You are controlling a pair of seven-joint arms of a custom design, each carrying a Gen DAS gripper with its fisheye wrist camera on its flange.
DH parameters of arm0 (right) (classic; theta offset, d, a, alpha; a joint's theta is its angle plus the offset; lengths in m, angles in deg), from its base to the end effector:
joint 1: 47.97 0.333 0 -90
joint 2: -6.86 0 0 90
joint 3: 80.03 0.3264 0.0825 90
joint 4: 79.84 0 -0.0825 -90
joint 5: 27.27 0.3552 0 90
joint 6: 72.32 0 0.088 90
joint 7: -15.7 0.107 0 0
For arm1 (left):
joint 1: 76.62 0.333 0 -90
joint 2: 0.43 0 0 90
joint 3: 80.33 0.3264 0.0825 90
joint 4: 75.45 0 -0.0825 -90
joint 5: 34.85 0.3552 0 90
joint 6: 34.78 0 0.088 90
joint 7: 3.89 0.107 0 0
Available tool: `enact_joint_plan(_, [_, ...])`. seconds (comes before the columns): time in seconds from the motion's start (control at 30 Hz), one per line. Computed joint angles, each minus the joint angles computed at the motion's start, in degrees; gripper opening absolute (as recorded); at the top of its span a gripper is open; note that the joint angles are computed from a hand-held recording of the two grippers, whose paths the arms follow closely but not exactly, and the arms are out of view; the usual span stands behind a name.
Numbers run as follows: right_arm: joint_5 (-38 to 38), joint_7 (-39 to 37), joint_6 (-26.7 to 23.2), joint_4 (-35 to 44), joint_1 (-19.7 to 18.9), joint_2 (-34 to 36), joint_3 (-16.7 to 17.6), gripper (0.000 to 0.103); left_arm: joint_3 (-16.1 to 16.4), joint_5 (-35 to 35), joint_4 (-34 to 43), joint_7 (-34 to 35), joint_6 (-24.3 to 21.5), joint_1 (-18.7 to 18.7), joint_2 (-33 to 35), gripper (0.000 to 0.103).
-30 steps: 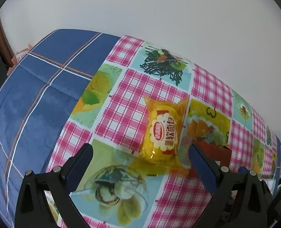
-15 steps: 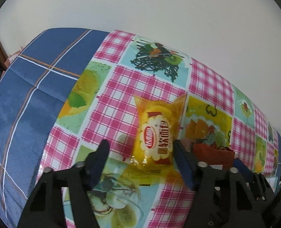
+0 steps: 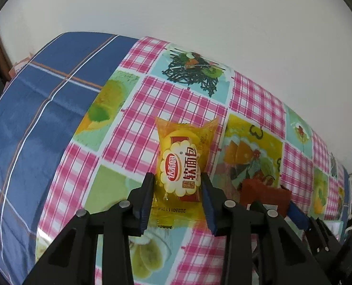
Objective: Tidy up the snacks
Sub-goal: 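Grasp the yellow bun pack with the left tool while the right tool grasps the red box, then carry the yellow pack and red box into the white tray and open both tools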
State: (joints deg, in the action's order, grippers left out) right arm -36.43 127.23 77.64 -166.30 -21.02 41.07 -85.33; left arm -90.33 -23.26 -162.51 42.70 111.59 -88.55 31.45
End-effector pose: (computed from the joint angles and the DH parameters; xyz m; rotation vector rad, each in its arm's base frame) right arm 0.6698 0.2858 0.3970 -2.0434 1.7590 -0.4832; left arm 0.6763 -0.2469 0.4171 -2.3143 1.7372 -0.6833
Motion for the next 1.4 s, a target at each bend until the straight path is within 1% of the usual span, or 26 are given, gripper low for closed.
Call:
enact_joint_plan(0.1, [0.1, 0.4, 0.18, -3.28, -0.06, -2.53, -0.04, 0.064, 0.46, 0.47, -3.8, -2.64, 0.99, -0.81, -2.96, 0.039])
enact_joint_plan(0.2, [-0.26, 0.88, 0.16, -7.67, -0.32, -5.77, 0.15, 0.064, 0.9, 1.89, -5.96, -5.48, 0.53, -1.94, -4.98, 0.039])
enact_joint_plan(0.37, [-0.46, 2.88, 1.11, -16.92, -1.62, -12.7, 0.77, 0.064, 0.33, 3.17, -10.77, -10.4, 1.03, -3.44, -8.82, 0.039])
enact_joint_plan(0.5, [-2.49, 5.9, -0.03, -23.4, -2.67, -18.29, 1.1, 0.064, -0.58, 3.19, -16.06, -14.56, 2.63, -4.22, -12.37, 0.039])
enact_joint_plan(0.6, [-3.37, 7.6, 0.07, -27.83, -4.28, -22.11, 2.12, 0.064, -1.02, 4.3, -18.28, -17.22, 1.86, -5.28, -14.24, 0.039])
enact_joint_plan(0.8, [-4.89, 9.72, 1.83, -36.24, -7.86, -29.62, 4.51, 0.064, -1.56, 8.69, -20.5, -23.99, -0.08, -8.19, -17.27, 0.039])
enact_joint_plan(0.93, [-5.36, 11.01, 2.64, -39.71, -10.12, -33.24, 6.1, 0.064, -2.3, 11.32, -20.91, -27.85, -1.67, -9.65, -18.7, 0.039])
enact_joint_plan(1.07, [-7.7, 12.85, 2.83, -42.47, -12.2, -36.64, 7.55, 0.064, -2.71, 15.08, -20.29, -32.32, -3.68, -11.38, -19.28, 0.039])
enact_joint_plan(1.13, [-6.88, 11.97, 3.64, -43.97, -13.07, -38.15, 8.13, 0.064, -2.97, 16.35, -20.29, -33.91, -4.01, -11.87, -19.49, 0.039])
enact_joint_plan(1.2, [-4.85, 10.24, 4.7, -45.36, -13.71, -39.48, 8.57, 0.064, -3.07, 18.62, -19.96, -36.02, -5.41, -12.82, -19.63, 0.039])
enact_joint_plan(1.3, [-2.01, 7.66, 6.17, -46.58, -14.52, -40.99, 9.17, 0.064, -3.48, 20.43, -19.19, -36.75, -6.7, -13.41, -19.37, 0.039])
enact_joint_plan(1.4, [-0.95, 6.64, 6.94, -46.91, -15.31, -41.7, 9.93, 0.064, -3.73, 21.35, -18.2, -36.82, -7.91, -13.8, -19.04, 0.039])
